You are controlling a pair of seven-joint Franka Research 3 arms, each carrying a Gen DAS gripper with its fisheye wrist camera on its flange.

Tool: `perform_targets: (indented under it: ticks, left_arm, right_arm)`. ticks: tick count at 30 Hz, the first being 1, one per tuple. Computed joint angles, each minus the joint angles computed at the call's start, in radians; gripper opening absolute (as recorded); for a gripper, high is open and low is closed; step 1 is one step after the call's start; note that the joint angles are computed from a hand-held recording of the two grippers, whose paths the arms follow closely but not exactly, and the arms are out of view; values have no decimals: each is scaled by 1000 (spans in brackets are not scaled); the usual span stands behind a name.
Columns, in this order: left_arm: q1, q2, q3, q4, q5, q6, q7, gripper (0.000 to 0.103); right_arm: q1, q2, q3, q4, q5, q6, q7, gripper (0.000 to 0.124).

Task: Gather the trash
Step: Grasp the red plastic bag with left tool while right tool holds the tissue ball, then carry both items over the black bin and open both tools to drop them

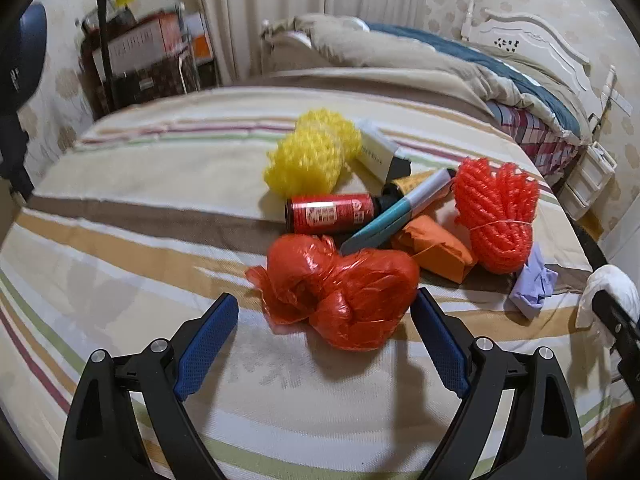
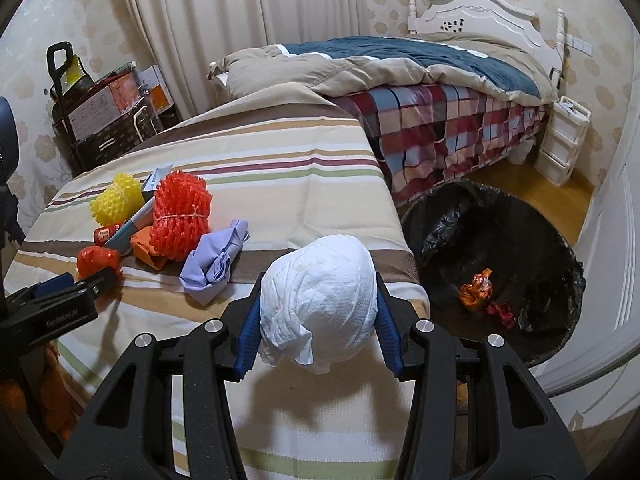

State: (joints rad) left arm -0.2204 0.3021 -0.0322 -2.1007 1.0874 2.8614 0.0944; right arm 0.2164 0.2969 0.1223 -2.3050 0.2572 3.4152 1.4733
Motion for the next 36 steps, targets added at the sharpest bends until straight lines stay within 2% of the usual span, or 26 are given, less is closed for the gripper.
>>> perform_targets:
  ticks: [1,3,6,10,12,17,22,29,36]
  left_arm:
    - [7,2,-4,-1,-16,7,11,87]
    - [11,2,2,-7,-21,30,6,77]
    - [-3,0,11,-7,18,22,-2,67]
    - [-7,-5,17,-15,71,49,-30,58]
    - [-4,-7,20,-19,99,73,-50,50]
    - [6,-21,27,-41,170,123,-112,46]
    - [15,-52,18,-72,243,123,-174,45]
    - [38,-93,-18,-101,337,136,-253,45]
    - [46,-91,-68,-41,488,153,-352,45]
  right_arm:
    - [-15,2,13,-1,-10,0,5,48]
    - [-33,5,29,1,-26,-4,13,48]
    - [-45,11,41,6,-40,-12,21,48]
    - [-52,14,47,6,-49,-17,24,48]
    - [-51,14,46,5,-50,-15,25,48]
    - [-42,12,38,7,-47,-21,21,48]
    - [-32,11,32,5,-41,-19,16,48]
    - [-20,1,24,-1,-33,-12,12,48]
    - [1,-25,-7,-21,-13,12,2,48]
